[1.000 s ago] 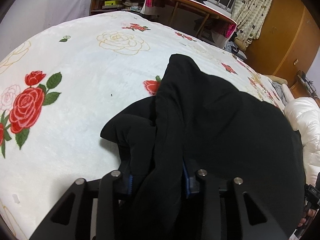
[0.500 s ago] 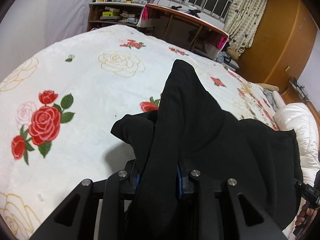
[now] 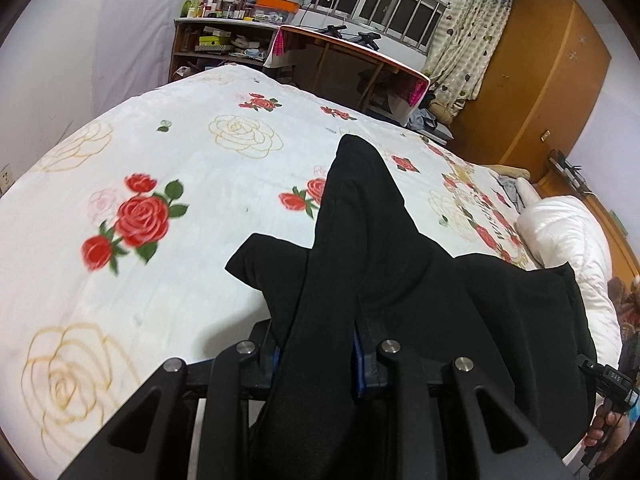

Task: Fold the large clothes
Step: 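Fold the lifted coat end over the rest with both tools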

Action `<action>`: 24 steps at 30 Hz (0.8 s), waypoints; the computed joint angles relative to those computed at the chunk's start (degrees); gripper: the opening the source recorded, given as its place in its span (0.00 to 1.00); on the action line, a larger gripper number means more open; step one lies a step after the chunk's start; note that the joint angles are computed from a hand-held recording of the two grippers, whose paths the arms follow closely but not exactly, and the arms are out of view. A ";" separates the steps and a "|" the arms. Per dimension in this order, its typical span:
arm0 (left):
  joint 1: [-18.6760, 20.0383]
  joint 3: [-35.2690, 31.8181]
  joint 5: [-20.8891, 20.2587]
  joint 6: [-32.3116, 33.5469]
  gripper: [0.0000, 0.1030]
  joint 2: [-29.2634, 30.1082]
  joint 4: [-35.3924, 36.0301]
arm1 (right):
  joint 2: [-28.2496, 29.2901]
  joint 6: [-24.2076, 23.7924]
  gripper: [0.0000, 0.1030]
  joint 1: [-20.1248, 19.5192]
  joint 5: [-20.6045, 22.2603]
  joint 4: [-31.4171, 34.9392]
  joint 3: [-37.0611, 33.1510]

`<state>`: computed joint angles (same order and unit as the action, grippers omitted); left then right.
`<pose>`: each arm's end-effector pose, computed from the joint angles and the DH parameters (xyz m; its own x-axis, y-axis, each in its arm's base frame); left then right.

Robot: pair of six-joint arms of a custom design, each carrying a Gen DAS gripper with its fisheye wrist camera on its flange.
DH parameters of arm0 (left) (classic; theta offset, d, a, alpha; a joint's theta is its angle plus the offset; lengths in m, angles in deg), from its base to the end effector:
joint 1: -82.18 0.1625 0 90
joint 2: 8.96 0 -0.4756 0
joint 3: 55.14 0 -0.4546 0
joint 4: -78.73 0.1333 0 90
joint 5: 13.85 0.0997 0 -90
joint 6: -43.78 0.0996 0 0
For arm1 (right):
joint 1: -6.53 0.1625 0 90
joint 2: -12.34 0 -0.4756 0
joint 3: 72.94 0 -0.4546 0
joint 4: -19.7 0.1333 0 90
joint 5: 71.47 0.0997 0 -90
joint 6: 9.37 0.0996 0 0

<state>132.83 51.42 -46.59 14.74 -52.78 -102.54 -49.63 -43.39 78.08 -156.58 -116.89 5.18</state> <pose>-0.2536 -0.6516 0.0880 -0.8587 -0.3016 -0.4142 0.1604 0.6096 -0.7763 -0.1175 -0.8003 0.4208 -0.9474 -0.2302 0.2225 -0.3103 0.8314 -0.4610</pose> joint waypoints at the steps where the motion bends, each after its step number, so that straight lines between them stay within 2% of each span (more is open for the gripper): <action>1: -0.54 1.16 0.15 -0.93 0.26 -0.46 0.23 | -1.11 -0.01 0.28 -0.40 0.39 -0.45 1.57; 11: -4.67 10.16 1.33 -8.53 0.26 -3.01 1.19 | -7.76 -0.82 0.28 -3.73 2.24 -1.31 10.50; 17: -3.47 11.51 0.32 -13.77 0.27 -2.11 3.87 | -6.99 0.48 0.30 -5.64 0.25 -0.91 11.00; 19: -2.44 11.43 -0.43 -16.48 0.29 -1.94 5.80 | -5.91 2.07 0.34 -6.16 -2.09 -1.34 10.70; 24: -1.31 10.46 -0.44 -20.02 0.41 -1.24 11.18 | -4.79 5.60 0.54 -6.56 -4.16 -1.40 9.73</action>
